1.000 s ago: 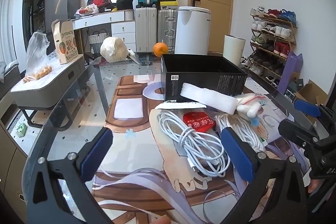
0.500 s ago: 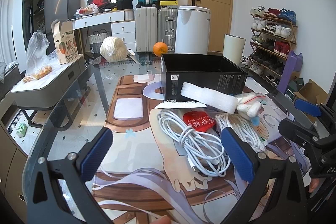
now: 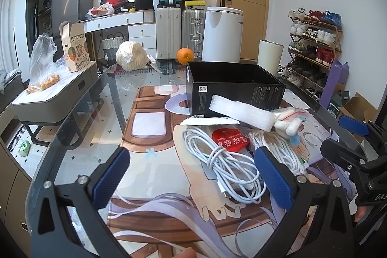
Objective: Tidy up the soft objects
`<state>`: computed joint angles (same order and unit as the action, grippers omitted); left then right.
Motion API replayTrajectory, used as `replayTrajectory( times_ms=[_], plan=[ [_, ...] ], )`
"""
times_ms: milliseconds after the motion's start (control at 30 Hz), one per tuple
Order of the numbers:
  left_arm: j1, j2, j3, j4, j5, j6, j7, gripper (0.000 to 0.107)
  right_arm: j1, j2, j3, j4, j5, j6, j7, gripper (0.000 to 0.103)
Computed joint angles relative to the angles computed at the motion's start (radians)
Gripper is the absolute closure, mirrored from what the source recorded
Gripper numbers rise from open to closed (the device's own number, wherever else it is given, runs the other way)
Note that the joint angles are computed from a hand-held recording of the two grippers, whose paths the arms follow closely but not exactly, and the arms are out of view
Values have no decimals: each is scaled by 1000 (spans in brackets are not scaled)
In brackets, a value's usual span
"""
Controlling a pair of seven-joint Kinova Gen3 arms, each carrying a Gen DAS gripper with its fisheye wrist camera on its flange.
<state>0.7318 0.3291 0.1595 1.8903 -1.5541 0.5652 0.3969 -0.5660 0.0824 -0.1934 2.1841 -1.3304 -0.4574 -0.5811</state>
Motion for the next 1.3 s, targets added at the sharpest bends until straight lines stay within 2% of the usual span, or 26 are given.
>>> replayTrajectory(
  times_ms=[667,1067,1300],
  plan=[
    [-3,2,4,1,-8,7,-2,4,-8,15,6,0,10,-5,-11,0],
    [-25,-16,14,13,-27,-30,3,4,-15,18,11,2,30,-4,-29,0],
    [-29,-14,12,10,-20,-35,-9,4,-15,13,12,-9,-12,8,16,0]
  ],
)
